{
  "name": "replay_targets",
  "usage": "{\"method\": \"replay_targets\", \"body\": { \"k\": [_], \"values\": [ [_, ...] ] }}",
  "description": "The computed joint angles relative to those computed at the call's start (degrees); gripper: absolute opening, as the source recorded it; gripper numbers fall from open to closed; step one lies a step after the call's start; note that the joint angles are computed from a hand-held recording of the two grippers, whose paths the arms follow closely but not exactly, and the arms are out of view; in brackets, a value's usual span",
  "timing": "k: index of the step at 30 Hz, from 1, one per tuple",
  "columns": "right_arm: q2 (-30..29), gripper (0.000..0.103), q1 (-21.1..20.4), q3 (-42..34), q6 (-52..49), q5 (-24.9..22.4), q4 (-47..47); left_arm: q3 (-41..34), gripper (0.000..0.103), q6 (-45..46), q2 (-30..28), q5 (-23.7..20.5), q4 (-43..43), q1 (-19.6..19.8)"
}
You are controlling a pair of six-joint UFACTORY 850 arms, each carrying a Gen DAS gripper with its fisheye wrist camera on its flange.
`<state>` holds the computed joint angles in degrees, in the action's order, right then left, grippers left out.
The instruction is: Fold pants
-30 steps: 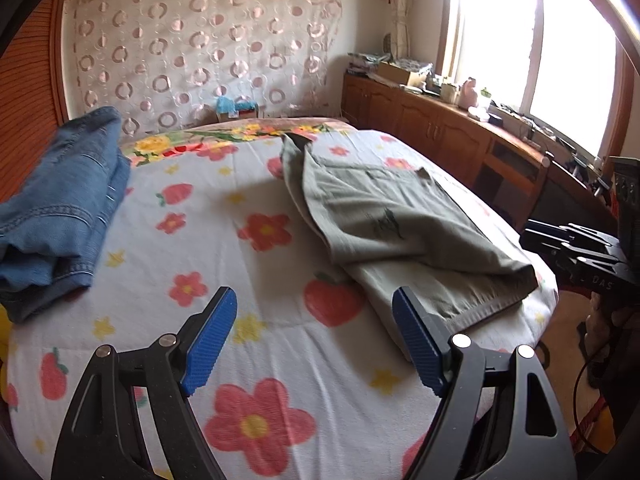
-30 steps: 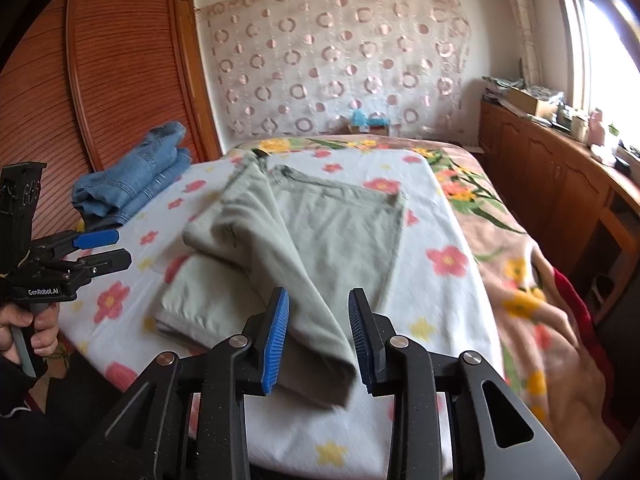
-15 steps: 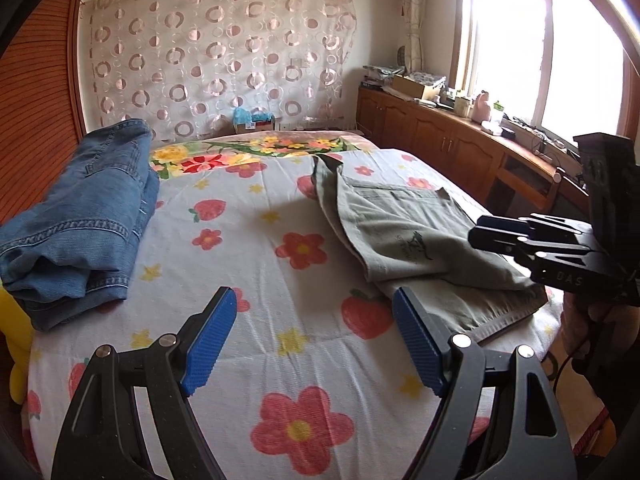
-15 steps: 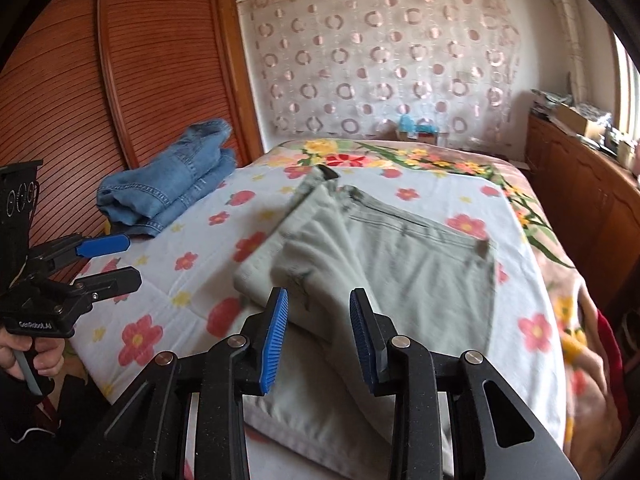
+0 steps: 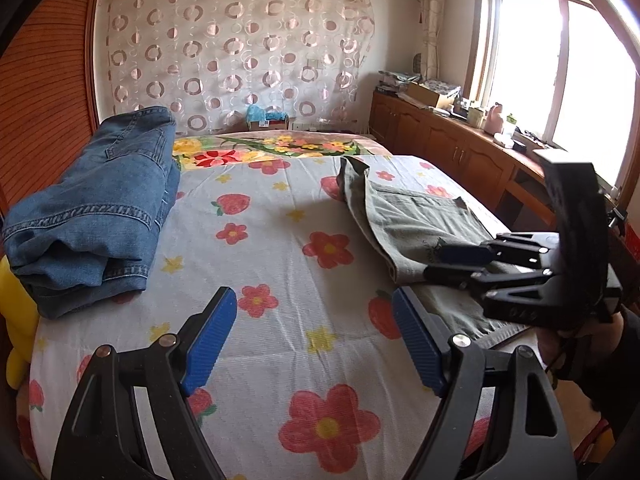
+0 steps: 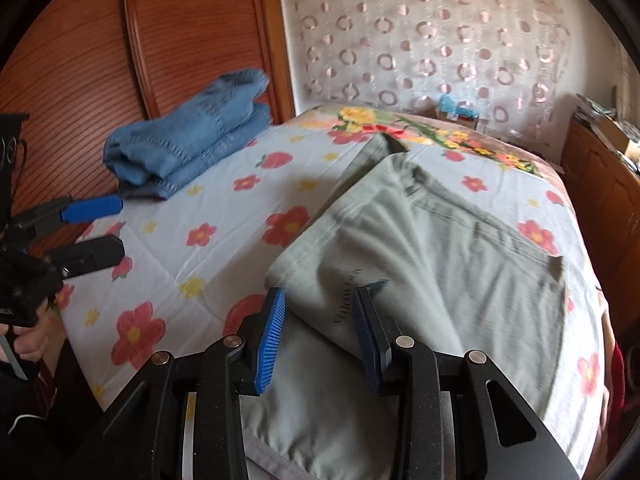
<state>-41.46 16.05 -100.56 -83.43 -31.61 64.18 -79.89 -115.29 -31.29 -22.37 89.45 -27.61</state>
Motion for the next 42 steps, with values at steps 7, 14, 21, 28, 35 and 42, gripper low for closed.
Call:
{"method": "replay_targets", "body": {
  "k": [7,14,21,28,35,42],
  "values": [
    [-1.4,0.037,1.3,-3.1,3.7,0.6,-7.9,0.4,0.081,-0.6,0.1,0.0,0.3,0.1],
    [-4.2,0.009,2.1,-8.7,14.8,-0.8,-18.2,-0.1,0.081,0.8,-0.7,0.9,-1.1,-0.1],
    [-3.3,0.004,0.5,-9.1,11.3,-2.4,-10.0,-0.7,0.081,1.8,-1.4,1.7,-1.8,-0.3],
    [-1.8,0.004,-0.7,-7.4,7.5,-3.0,-3.8,-1.7,0.081,3.6,-2.3,2.4,-3.1,-0.7],
    [-2.8,0.004,-0.5,-8.9,9.8,-1.1,-6.0,-3.0,0.081,5.5,-3.3,2.6,-4.1,-0.8],
    [-5.4,0.004,-0.8,-14.0,19.6,3.3,-14.5,-7.0,0.081,11.8,-6.4,4.6,-9.1,-0.5]
  ]
}}
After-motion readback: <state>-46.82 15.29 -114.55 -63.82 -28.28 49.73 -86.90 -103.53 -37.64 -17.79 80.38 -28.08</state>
